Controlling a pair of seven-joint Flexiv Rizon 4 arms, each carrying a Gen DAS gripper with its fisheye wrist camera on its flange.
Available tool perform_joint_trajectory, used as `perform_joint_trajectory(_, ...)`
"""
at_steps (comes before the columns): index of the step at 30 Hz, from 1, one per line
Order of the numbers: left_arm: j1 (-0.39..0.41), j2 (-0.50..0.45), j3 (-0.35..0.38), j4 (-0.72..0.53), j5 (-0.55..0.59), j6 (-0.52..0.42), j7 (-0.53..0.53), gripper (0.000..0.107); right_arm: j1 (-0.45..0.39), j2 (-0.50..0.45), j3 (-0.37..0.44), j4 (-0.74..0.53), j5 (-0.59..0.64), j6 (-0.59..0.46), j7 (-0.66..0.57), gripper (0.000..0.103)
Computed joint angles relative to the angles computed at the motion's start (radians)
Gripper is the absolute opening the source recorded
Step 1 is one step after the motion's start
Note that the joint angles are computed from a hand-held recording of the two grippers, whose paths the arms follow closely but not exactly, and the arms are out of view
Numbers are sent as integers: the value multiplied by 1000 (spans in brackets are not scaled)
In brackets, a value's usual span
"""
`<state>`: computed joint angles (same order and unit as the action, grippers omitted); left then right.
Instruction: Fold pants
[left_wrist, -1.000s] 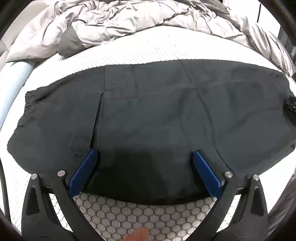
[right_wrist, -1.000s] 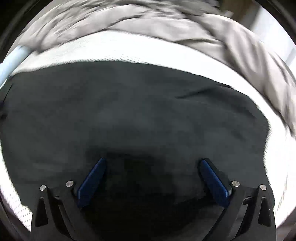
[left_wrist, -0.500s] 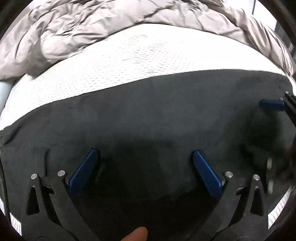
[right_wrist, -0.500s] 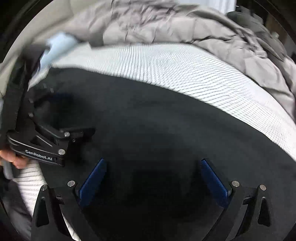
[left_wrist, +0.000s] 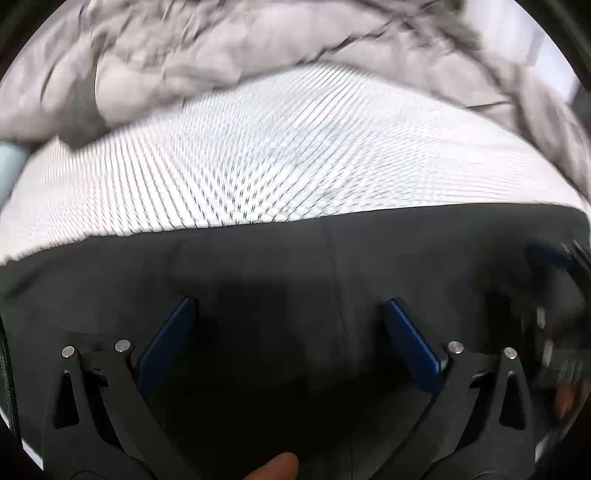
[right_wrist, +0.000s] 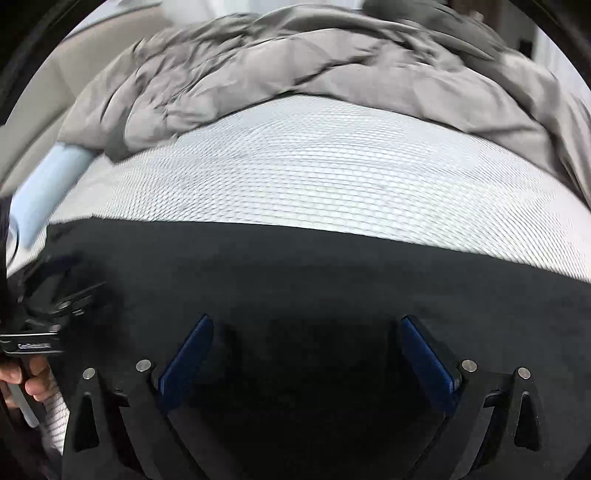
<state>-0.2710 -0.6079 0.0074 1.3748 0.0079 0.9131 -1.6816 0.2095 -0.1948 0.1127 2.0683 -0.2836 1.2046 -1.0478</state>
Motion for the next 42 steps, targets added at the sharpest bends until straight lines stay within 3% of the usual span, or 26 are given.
perform_joint_trajectory(2,-11,-32,21,-38,18,3,-36,102,16,-36,-20,-30,-51,-68,22,102)
perform_joint_trajectory(4,1,-34,24,-44,9,21,-32,101,21,-53,-43,-35,-89,-70,42,102)
perform_joint_trajectory(7,-65,-28,172,-79,178,-21,-222,101,9,-23,-44,-16,-108,-90,42,102)
perform_joint_trajectory(8,-59,-19,191,-70,215,-33,-269,101,0,-21,-48,-8,-117,-84,32,102)
perform_joint_trajectory(10,24,16,130,12,128,28,-231,99,-13,-10,-41,4,-111,-83,19,102)
perform_joint_trajectory(12,75,50,83,67,81,67,-213,83,-19,4,-42,18,-125,-81,13,102)
perform_joint_trajectory(13,82,59,74,76,77,71,-196,68,-23,-11,-45,-2,-125,-85,-1,102)
perform_joint_trajectory(14,104,69,43,92,56,85,-140,54,-16,-5,-48,7,-148,-86,15,102)
perform_joint_trajectory(15,116,78,26,105,49,93,-83,47,-21,-5,-49,9,-156,-84,12,102)
perform_joint_trajectory(16,107,81,41,100,68,86,-70,36,-17,14,-42,26,-167,-91,28,102)
perform_joint_trajectory(17,98,85,60,105,91,84,-64,30,-20,17,-36,27,-165,-93,30,102)
perform_joint_trajectory(20,81,100,138,123,163,90,-114,30,-19,-24,-33,-11,-141,-84,16,102)
perform_joint_trajectory(22,43,107,229,95,317,34,-266,29,-17,-20,-36,-8,-136,-84,2,102)
perform_joint_trajectory(23,62,117,230,115,326,55,-299,20,-16,-18,-37,-6,-140,-85,1,102)
perform_joint_trajectory(25,164,167,143,231,181,156,-214,19,-14,-16,-41,-1,-150,-83,7,102)
perform_joint_trajectory(27,214,222,83,313,104,199,-127,20,-8,-6,-49,13,-185,-72,31,102)
perform_joint_trajectory(30,294,288,-55,453,-87,303,140,22,-3,7,-50,30,-230,-26,50,102)
perform_joint_trajectory(31,301,290,-83,473,-146,297,220,23,-5,11,-36,32,-209,-1,31,102)
perform_joint_trajectory(33,259,275,-42,463,-104,262,208,23,-8,12,2,24,-134,33,-33,102)
perform_joint_trajectory(36,255,265,-22,470,-156,280,220,24,4,-3,72,-7,6,77,-158,102)
perform_joint_trajectory(38,207,262,69,443,-62,265,133,24,21,-18,116,-35,80,74,-256,102)
perform_joint_trajectory(40,199,277,109,452,-8,262,76,24,68,-25,95,-34,36,57,-270,102)
perform_joint_trajectory(42,251,322,61,517,-82,283,140,24,129,-32,32,-18,-100,4,-201,102)
